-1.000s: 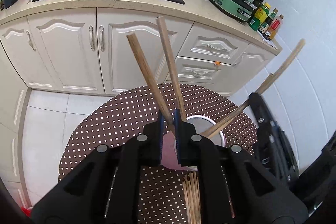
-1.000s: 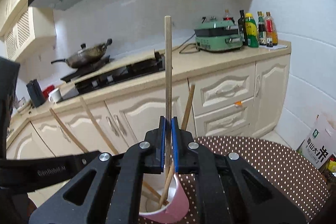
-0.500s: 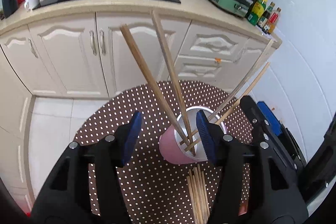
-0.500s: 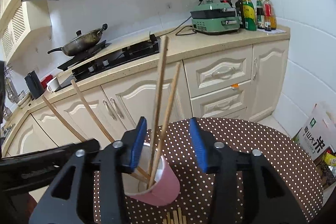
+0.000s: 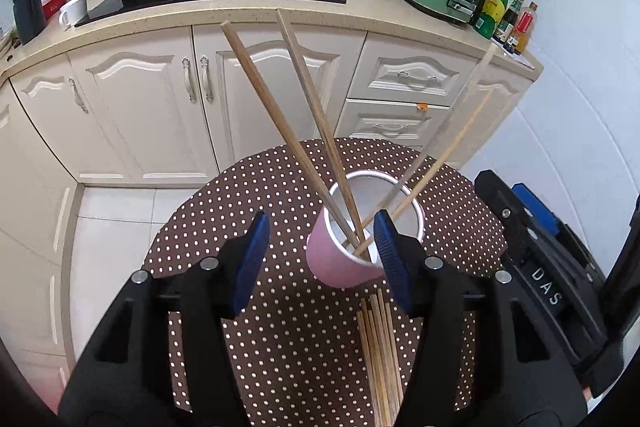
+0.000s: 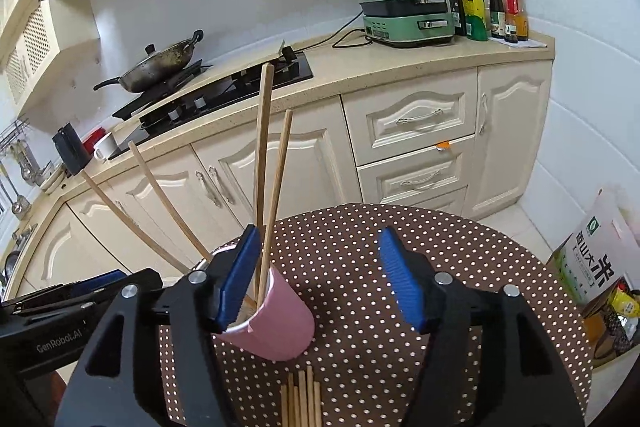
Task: Organize utensils
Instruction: 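Withdraw both open tools from the cup back over the chopstick row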
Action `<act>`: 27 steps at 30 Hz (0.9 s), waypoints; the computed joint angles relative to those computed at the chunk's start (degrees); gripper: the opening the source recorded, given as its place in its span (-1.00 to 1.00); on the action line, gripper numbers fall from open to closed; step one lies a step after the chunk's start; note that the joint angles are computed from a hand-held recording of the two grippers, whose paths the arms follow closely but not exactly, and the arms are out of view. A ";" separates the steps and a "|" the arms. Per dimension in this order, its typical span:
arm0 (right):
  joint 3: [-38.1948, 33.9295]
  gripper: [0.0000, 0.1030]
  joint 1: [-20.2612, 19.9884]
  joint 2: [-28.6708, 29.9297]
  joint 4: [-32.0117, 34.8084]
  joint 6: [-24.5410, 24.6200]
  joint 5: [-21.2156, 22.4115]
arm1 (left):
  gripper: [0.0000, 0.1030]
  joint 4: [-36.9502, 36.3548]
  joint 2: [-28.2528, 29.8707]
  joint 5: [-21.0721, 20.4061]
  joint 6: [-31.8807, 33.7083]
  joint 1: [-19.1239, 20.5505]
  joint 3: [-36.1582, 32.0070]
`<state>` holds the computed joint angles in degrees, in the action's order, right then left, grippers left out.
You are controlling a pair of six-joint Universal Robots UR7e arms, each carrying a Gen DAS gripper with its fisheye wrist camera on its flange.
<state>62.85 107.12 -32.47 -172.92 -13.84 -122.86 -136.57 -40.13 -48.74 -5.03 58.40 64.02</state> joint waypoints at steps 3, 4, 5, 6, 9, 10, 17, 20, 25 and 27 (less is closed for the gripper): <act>1.53 0.32 0.06 -1.29 0.12 -0.44 0.19 | 0.06 -0.24 -0.64 0.73 -0.51 -0.55 1.41; 1.95 0.37 0.08 -1.64 0.21 -0.45 0.30 | 0.07 -0.32 -0.94 0.96 -0.77 -0.77 1.99; 2.47 0.43 0.10 -2.10 0.41 -0.54 0.41 | 0.08 -0.43 -1.18 1.21 -1.01 -0.95 2.46; 2.83 0.45 0.11 -2.43 0.57 -0.65 0.50 | 0.09 -0.70 -1.56 1.49 -1.38 -1.19 3.19; 4.27 0.54 0.27 -3.73 1.16 -1.36 0.51 | 0.13 -0.97 -2.41 2.19 -2.56 -1.78 4.68; 4.51 0.58 0.32 -3.97 1.33 -1.41 0.51 | 0.14 -0.95 -2.55 2.44 -2.87 -1.96 4.94; 8.03 0.75 0.58 -7.15 2.78 -1.42 0.69 | 0.21 -1.77 -4.69 4.52 -5.37 -3.51 9.03; 9.86 0.81 0.75 -8.48 2.79 -1.93 0.57 | 0.26 -1.66 -5.70 5.41 -7.05 -4.18 10.93; 12.04 0.82 0.82 -10.51 6.16 -0.73 -0.17 | 0.32 -0.69 -7.52 6.43 -10.07 -5.05 14.30; 13.21 0.82 0.68 -11.43 7.52 0.20 -0.32 | 0.35 0.49 -8.22 7.00 -11.77 -5.41 15.61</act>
<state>76.07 107.80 -43.90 -165.40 -13.63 -123.18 -136.08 -48.35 -41.74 -16.80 53.00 79.63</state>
